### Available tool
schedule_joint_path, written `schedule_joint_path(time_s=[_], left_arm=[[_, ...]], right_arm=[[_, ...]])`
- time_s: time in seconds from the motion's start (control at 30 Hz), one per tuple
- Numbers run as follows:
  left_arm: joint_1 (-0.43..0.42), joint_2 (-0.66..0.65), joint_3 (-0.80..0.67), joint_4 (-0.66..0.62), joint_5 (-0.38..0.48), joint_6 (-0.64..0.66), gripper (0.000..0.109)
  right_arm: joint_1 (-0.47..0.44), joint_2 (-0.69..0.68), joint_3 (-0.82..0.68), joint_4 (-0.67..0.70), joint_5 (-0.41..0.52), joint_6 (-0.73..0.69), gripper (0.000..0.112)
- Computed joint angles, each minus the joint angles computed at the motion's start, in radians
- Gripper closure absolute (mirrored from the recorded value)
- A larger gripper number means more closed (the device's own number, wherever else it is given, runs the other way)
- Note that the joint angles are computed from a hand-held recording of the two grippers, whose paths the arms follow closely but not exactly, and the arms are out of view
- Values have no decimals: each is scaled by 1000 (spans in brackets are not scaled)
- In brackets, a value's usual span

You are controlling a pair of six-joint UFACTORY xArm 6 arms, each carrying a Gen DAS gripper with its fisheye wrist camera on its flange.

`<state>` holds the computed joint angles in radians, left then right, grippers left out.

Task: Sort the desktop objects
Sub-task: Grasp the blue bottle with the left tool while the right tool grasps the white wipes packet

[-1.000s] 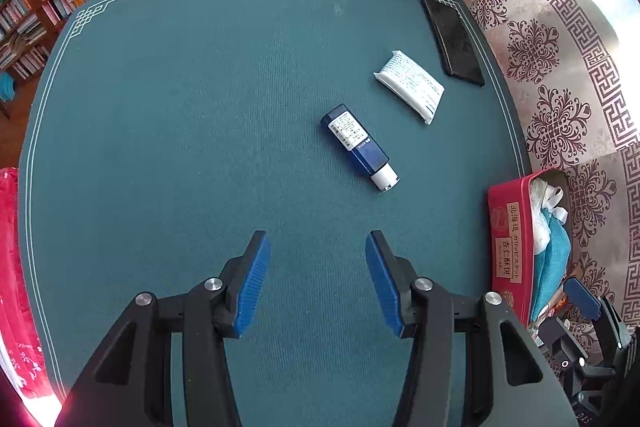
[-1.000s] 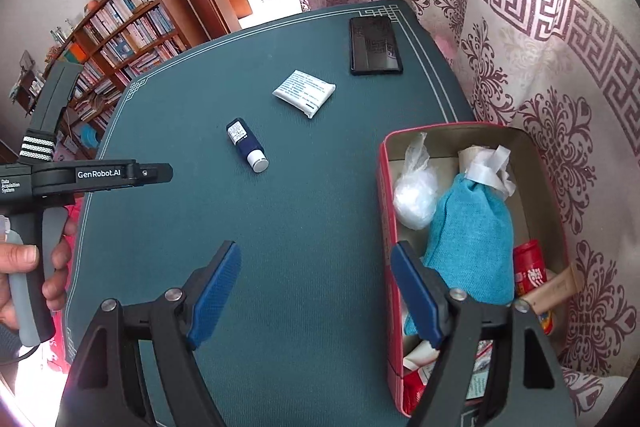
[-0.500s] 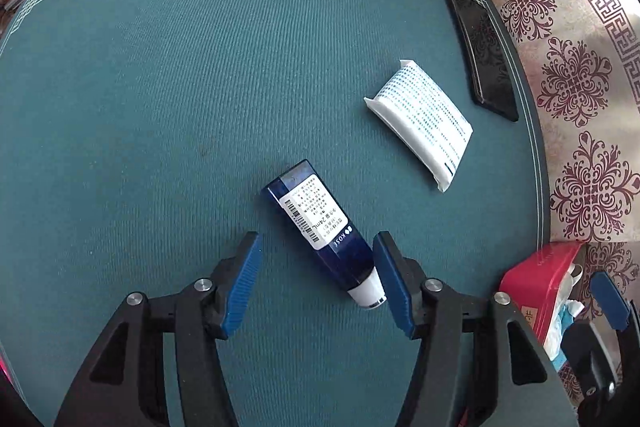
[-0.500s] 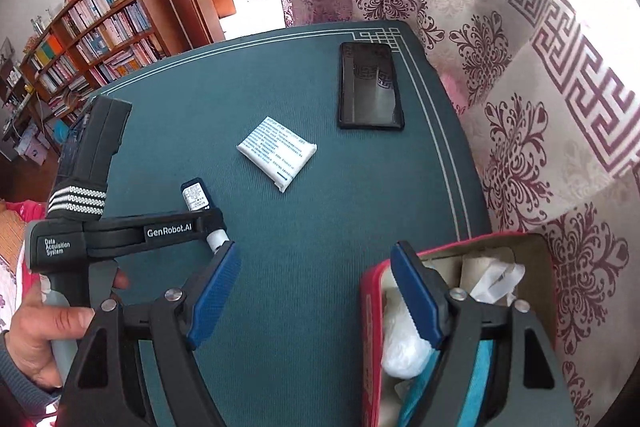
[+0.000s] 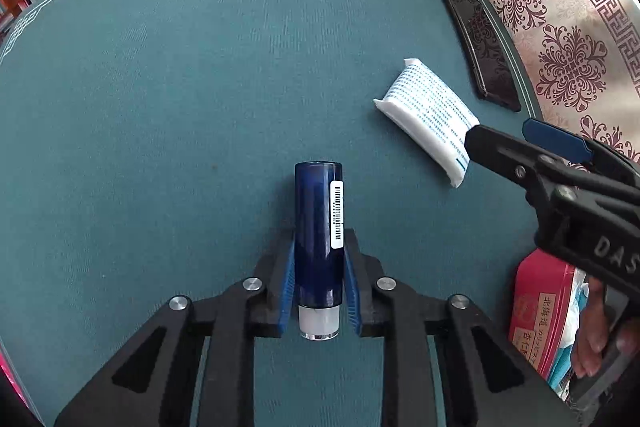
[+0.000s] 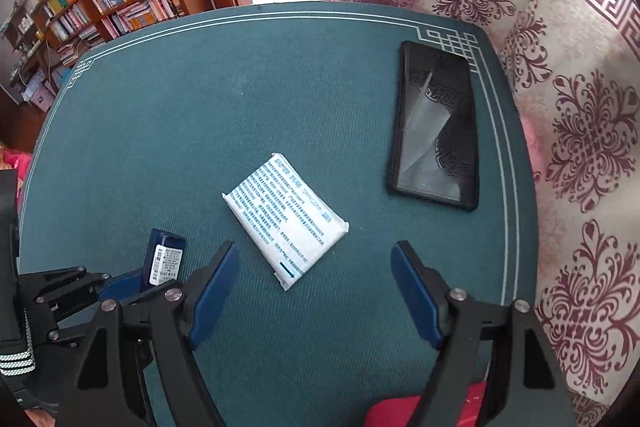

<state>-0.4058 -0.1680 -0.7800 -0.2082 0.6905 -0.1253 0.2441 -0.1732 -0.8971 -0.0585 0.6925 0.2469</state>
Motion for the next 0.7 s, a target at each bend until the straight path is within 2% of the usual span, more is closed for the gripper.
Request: schedule_joint_path(time_s=[0.3,0.5,0.57,0.6,0.63,0.7], left_arm=[[84,-133,119,-3,36,82,85],[88,-178,151,4,62,68,85],[75,-186,155,21,70,46,85],[69,-183,152,29,72,36,85],[69,-194,158,33,76,33,85],[61,-203,153,42,89,16,85]], right_arm=[[21,203,-159,16,56,-31,32],[42,201,-142,-71,32,62,32],[48,178,-116,-90,18,91,42],[52,162,-104,-86,18,96,55],[58,148,-96,-91,28,107,60],[67,119,-72,-81,47,113,61]])
